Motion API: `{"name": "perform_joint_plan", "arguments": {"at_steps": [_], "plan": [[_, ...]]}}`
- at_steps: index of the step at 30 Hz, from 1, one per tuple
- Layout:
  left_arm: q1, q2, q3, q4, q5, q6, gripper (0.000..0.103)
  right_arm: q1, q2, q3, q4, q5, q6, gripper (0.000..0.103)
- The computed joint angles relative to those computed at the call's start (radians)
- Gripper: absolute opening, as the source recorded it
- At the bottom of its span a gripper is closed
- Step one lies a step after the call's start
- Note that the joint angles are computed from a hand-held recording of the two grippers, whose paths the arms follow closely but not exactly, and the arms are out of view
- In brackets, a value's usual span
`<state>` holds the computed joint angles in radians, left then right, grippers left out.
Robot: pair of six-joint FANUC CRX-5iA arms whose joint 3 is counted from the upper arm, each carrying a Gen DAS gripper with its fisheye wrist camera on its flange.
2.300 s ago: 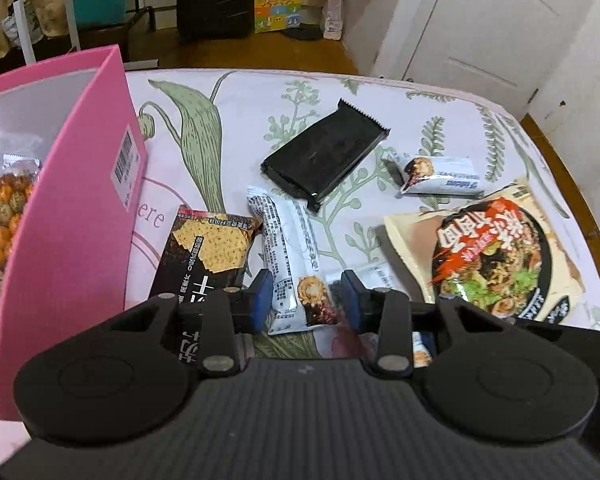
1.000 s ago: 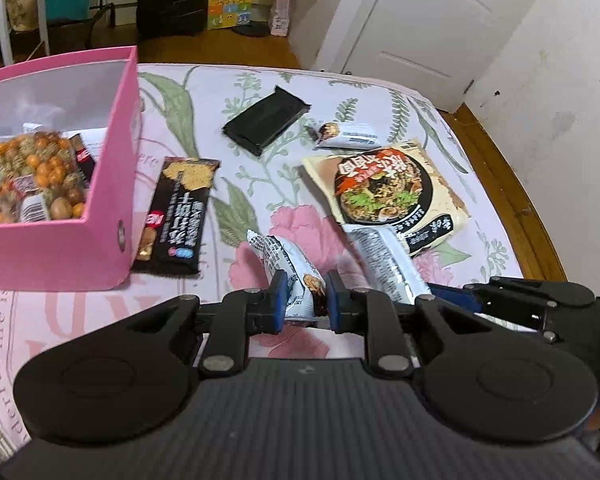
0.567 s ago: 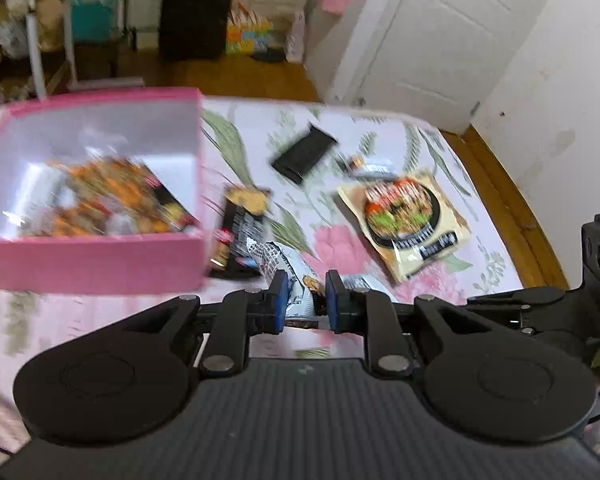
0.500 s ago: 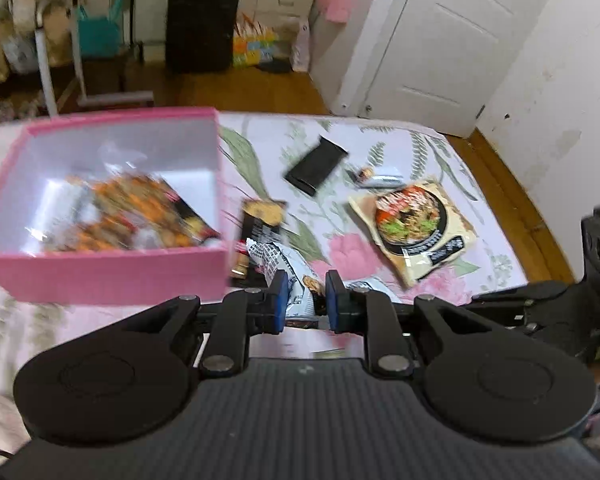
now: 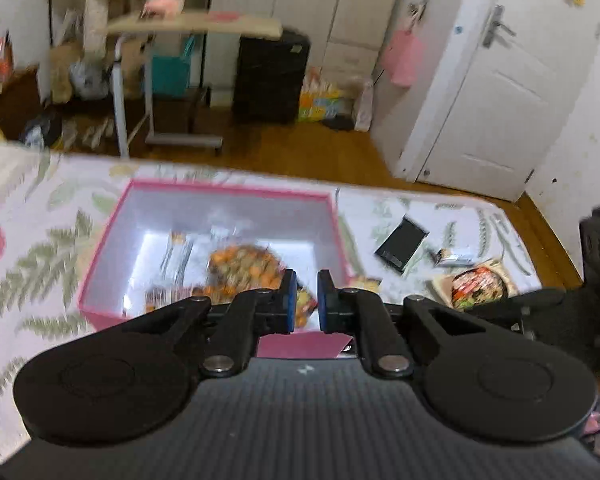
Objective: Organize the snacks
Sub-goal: 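Lift both white bars and carry them over the pink box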
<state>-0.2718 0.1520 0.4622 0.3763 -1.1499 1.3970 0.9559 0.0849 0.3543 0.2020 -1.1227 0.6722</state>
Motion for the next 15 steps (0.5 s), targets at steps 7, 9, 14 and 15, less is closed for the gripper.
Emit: {"name": "perform_joint_plan", "arguments": {"at_steps": [7,9,14,15], "plan": [[0.008,0.070,0.021,-0.074,-0.200,0.067,0.017,-0.038,0.039,0.010,-0.026,-0.041,0.003,0.031],[0.000,0.072,0.001,-0.092,-0.227,0.111,0.024,-0.034,0.028,-0.011,-0.026,-0.043,-0.011,0.031],[-0.034,0.066,-0.044,-0.153,-0.228,0.226,0.045,-0.027,0.003,-0.054,-0.021,-0.007,-0.044,0.031],[-0.037,0.070,-0.045,-0.155,-0.229,0.245,0.046,-0.026,0.000,-0.055,-0.022,-0.003,-0.044,0.031]]}}
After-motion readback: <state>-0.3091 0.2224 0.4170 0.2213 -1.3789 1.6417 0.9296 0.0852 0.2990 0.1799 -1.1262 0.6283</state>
